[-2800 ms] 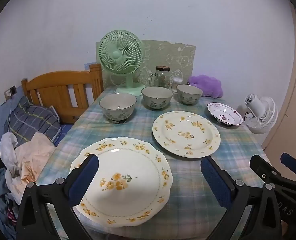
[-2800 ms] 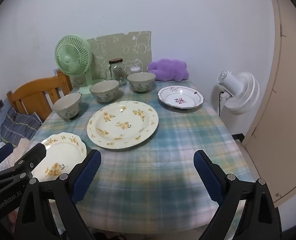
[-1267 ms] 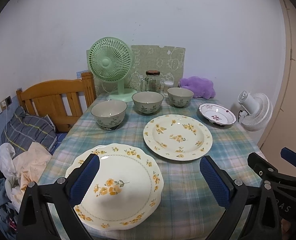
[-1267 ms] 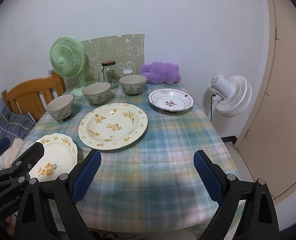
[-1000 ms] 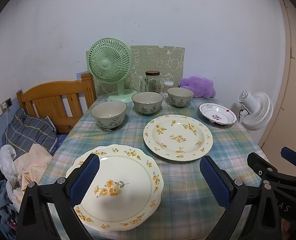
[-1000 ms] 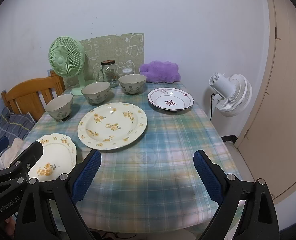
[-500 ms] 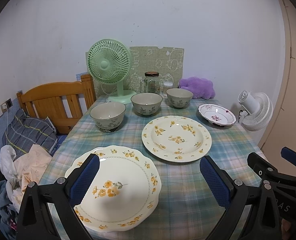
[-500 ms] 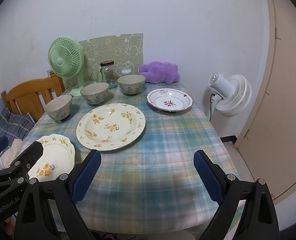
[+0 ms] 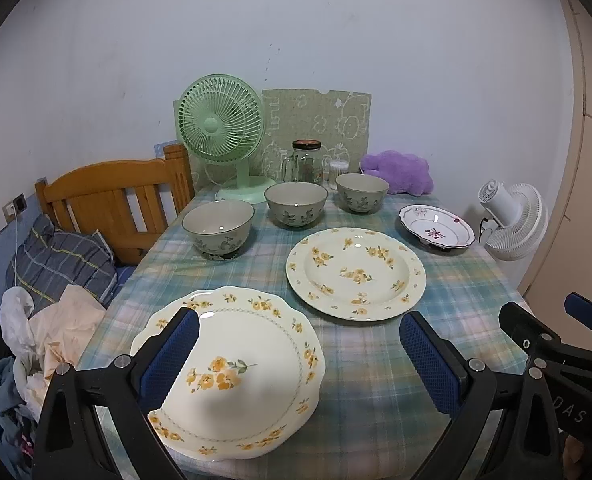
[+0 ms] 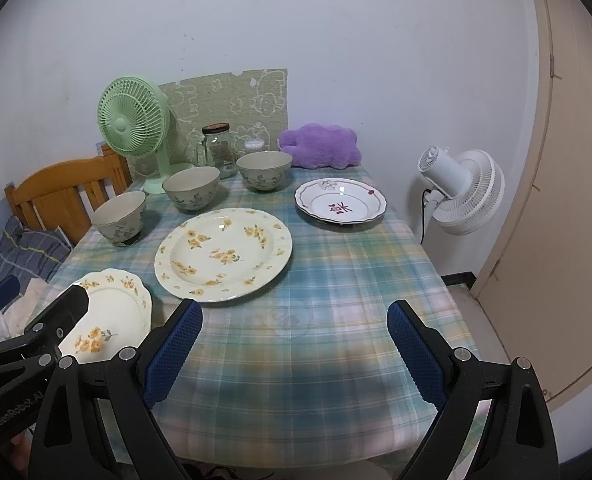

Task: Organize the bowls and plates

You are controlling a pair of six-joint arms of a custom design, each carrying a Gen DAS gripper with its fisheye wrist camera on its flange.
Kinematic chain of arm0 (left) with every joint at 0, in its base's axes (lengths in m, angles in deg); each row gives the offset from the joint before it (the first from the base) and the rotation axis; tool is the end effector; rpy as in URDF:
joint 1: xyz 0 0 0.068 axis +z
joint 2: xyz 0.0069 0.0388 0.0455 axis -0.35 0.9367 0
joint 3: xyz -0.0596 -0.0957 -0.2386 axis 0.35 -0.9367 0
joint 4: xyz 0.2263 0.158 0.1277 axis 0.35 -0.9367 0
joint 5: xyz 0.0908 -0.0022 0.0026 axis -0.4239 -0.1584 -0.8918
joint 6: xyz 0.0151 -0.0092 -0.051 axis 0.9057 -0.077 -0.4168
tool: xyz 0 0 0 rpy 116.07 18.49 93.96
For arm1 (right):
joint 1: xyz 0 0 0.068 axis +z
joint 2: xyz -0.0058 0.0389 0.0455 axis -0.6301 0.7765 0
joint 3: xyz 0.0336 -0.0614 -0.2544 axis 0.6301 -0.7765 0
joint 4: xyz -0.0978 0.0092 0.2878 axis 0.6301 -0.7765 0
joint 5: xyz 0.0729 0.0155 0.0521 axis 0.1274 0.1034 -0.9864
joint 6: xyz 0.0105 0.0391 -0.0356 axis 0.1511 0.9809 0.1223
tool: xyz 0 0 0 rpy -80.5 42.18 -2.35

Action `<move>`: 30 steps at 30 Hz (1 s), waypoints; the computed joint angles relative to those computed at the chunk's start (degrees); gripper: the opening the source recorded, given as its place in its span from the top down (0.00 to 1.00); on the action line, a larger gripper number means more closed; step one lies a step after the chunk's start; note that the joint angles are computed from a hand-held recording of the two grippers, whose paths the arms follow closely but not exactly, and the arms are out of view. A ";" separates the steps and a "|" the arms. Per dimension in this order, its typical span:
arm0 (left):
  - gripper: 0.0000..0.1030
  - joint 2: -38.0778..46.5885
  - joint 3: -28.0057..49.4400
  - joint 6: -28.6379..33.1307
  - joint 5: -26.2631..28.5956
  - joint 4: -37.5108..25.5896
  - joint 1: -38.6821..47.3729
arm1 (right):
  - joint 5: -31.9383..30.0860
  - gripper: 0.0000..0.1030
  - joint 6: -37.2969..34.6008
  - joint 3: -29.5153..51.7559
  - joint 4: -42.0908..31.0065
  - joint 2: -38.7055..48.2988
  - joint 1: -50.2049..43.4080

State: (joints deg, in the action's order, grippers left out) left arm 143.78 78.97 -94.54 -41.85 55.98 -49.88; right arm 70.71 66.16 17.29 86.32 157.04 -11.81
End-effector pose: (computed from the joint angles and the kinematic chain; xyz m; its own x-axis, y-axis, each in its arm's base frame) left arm 0.2391 -0.1213 0.1083 -0.5501 0.0511 -0.8336 0.1065 0.9943 -0.0093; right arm 0.2280 0.0980 0.1053 -0.5981 0.1091 -0.7940 0.1787 0.9839 0.0005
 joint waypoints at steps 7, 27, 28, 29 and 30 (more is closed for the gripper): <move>0.02 0.78 0.44 -0.16 0.46 -0.04 0.83 | 0.63 0.07 0.43 0.32 -0.39 0.13 1.16; 0.12 8.54 6.88 9.43 11.77 -2.22 18.01 | -2.90 0.11 3.70 16.94 0.13 20.21 6.55; 0.12 9.68 7.63 10.09 12.57 -2.23 19.03 | -3.10 0.12 4.37 18.77 -0.35 22.19 6.89; 0.12 11.42 8.81 10.92 13.72 -2.42 20.44 | -3.31 0.12 4.91 20.37 -0.81 23.90 7.16; 0.13 12.75 9.67 11.54 14.59 -2.57 21.48 | -3.57 0.13 5.48 22.09 -1.31 25.73 7.48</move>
